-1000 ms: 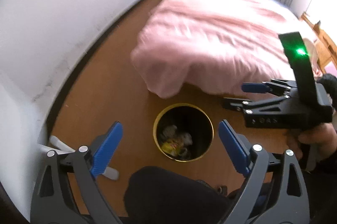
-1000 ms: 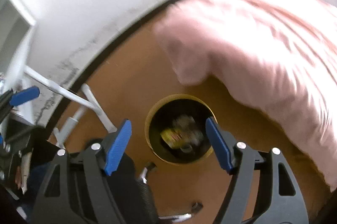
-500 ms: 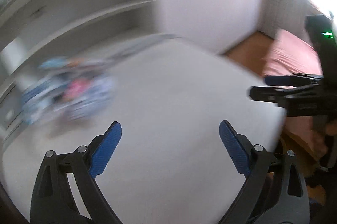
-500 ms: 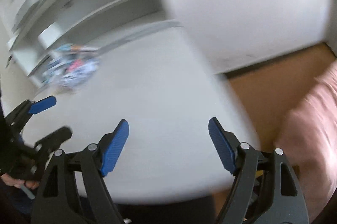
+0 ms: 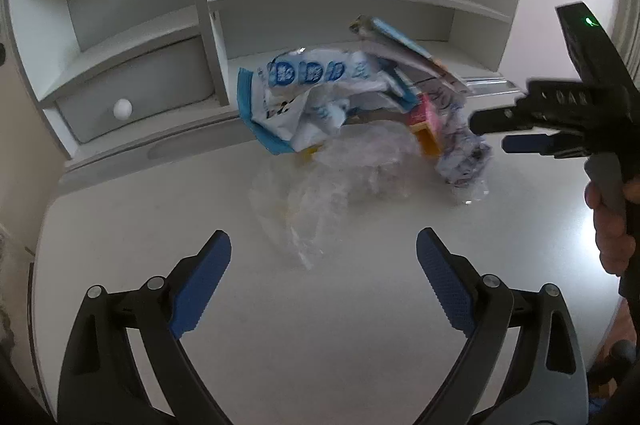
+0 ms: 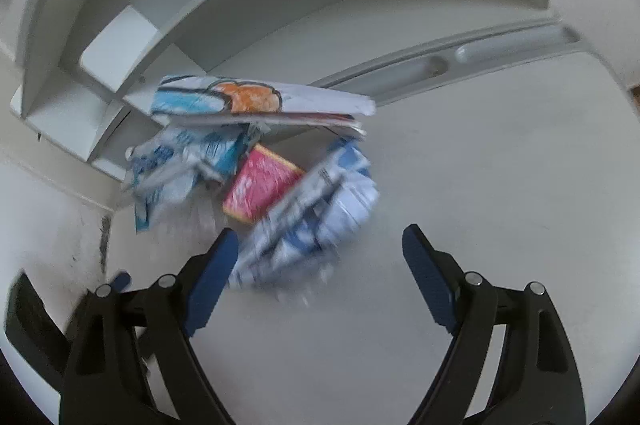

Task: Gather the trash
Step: 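Grasp the clear plastic bag with the left tool while the right tool grasps the blue-white wrapper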

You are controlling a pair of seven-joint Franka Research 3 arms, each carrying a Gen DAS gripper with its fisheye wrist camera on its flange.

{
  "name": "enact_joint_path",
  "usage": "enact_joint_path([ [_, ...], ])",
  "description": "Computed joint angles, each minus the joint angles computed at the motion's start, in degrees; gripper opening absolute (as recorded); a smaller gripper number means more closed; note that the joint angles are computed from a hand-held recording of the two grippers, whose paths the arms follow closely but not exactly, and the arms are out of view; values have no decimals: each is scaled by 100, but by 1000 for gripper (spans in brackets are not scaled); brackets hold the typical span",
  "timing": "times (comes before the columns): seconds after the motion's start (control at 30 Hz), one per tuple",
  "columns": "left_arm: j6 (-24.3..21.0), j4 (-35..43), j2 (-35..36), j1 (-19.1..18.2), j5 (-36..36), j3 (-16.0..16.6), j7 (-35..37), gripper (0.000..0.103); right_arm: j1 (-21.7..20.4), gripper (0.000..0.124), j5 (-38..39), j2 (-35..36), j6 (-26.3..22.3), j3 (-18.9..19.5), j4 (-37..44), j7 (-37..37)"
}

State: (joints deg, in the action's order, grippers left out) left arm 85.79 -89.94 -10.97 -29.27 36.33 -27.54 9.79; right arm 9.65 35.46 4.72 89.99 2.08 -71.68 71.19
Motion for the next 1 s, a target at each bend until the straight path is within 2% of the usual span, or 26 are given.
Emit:
enact_joint_path([
  [0.07, 192, -156, -94, 25, -78, 96, 53, 91, 78, 81, -132, -15, 110, 48, -60, 39],
  [0.1, 316, -263, -156, 59, -140, 159, 89, 91, 106, 75, -189, -42, 160, 57, -116, 51],
  [0.13, 409, -318, -148, 110, -177, 206, 126, 91, 105, 59, -143, -41, 139, 51, -145, 58],
  [0.17, 481, -411, -209, 152, -238, 257, 175, 91, 91, 57, -68, -50, 99, 38, -166, 59],
  [0.2, 564, -454, -218, 196, -271, 285, 211, 91, 84, 44, -19, -96, 142, 31, -227, 27],
  [0.4, 730, -329, -2, 285, -348, 262, 393, 91, -103, 43, 207, -625, 148, -191, -667, -665],
  [0.47, 630, -175, 134, 264, -291, 216, 388, 87, -160, 43, 245, -731, 41, -267, -734, -826],
  [0.53, 590, -60, 246, 220, -257, 216, 404, 70, -208, 43, 214, -864, 40, -326, -850, -972],
  [0.57, 433, 95, 371, 184, -171, 165, 377, 64, -233, 43, 223, -955, 41, -361, -936, -1068],
  [0.6, 260, 271, 505, 130, -88, 126, 357, 47, -263, 43, 242, -1033, 17, -407, -1003, -1161],
  [0.63, 179, 408, 619, 79, -45, 135, 352, 25, -306, 43, 255, -1091, -17, -466, -1043, -1219],
  [0.67, 115, 535, 691, 11, -92, 144, 256, 18, -334, 43, 271, -1120, -36, -502, -1062, -1258],
  [0.73, -25, 812, 840, -155, -21, 112, 75, 9, -441, 43, 278, -1254, -41, -621, -1185, -1450],
  [0.77, -250, 1052, 990, -281, 114, 65, 60, 9, -498, 43, 276, -1279, -57, -688, -1204, -1556],
  [0.8, -675, 1492, 1280, -524, 530, -81, 29, 8, -545, 43, 284, -1309, -77, -737, -1228, -1641],
  [0.87, -1162, 2049, 1629, -917, 939, -134, 9, 8, -669, 43, 339, -1351, -150, -872, -1256, -1800],
  [1.0, -1571, 3132, 2282, -1655, 1586, -63, -11, 8, -887, 43, 372, -1473, -117, -1035, -1383, -2033],
])
